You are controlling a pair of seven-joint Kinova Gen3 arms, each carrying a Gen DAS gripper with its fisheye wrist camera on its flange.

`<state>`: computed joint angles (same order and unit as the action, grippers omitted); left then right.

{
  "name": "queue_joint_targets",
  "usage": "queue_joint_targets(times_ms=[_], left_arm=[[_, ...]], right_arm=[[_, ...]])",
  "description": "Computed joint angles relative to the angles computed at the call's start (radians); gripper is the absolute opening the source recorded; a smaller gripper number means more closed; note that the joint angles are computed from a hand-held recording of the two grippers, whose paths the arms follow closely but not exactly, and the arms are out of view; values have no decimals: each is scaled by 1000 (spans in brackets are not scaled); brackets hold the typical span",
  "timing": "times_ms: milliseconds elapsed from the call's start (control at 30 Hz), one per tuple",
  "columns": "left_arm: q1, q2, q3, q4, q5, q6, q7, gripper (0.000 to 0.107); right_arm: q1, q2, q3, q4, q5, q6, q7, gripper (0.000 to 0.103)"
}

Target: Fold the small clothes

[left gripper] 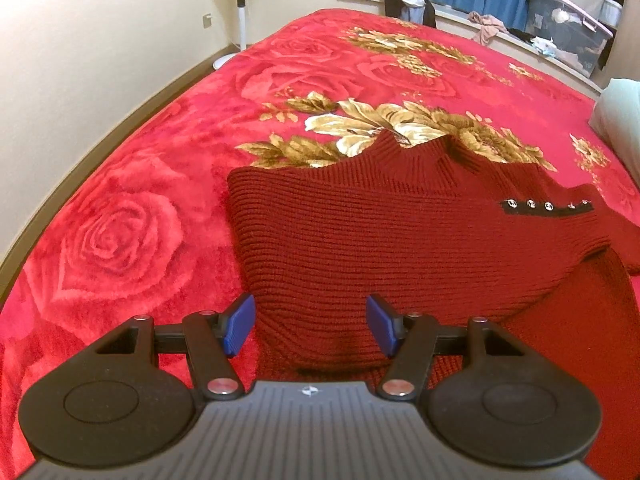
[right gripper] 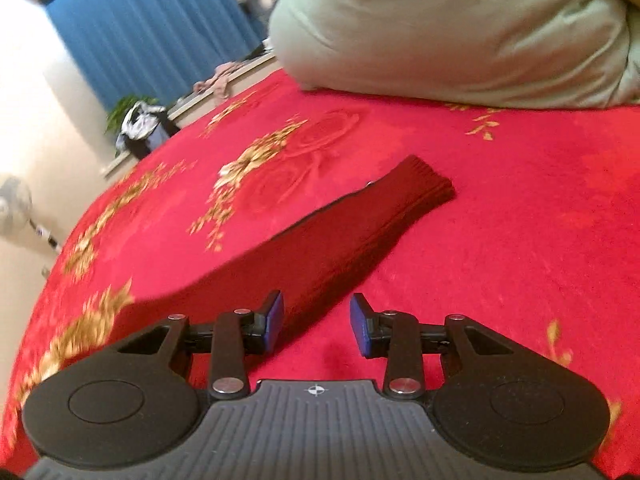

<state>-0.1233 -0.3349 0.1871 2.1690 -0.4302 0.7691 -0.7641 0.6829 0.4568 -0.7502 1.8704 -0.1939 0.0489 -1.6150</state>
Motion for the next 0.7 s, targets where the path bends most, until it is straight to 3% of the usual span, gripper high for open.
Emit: queue_joint_targets(times_ms=[233, 400, 567, 600, 633, 700], left_arm=[[-6, 3, -8, 4, -5, -1, -9, 67], [-12, -3, -17, 7, -4, 0, -17, 67], [-18, -17, -32, 14, 4, -2, -37, 67], [-20, -22, -36, 16, 7, -3, -43, 67], [-23, -27, -41, 18, 11, -3, -49, 67], [-33, -37, -46, 21, 16, -3, -57, 67]], right_arm=[[-111, 51, 123, -123, -40, 92, 15, 47], [-259, 64, 307, -199, -116, 196, -48, 48], [-415, 57, 476, -209, -142, 182, -99, 47], [-455, 53, 519, -214, -132, 185, -116, 46], [-495, 51, 560, -225, -118, 199, -135, 32], [-544, 55, 607, -253, -83, 227, -157, 14]])
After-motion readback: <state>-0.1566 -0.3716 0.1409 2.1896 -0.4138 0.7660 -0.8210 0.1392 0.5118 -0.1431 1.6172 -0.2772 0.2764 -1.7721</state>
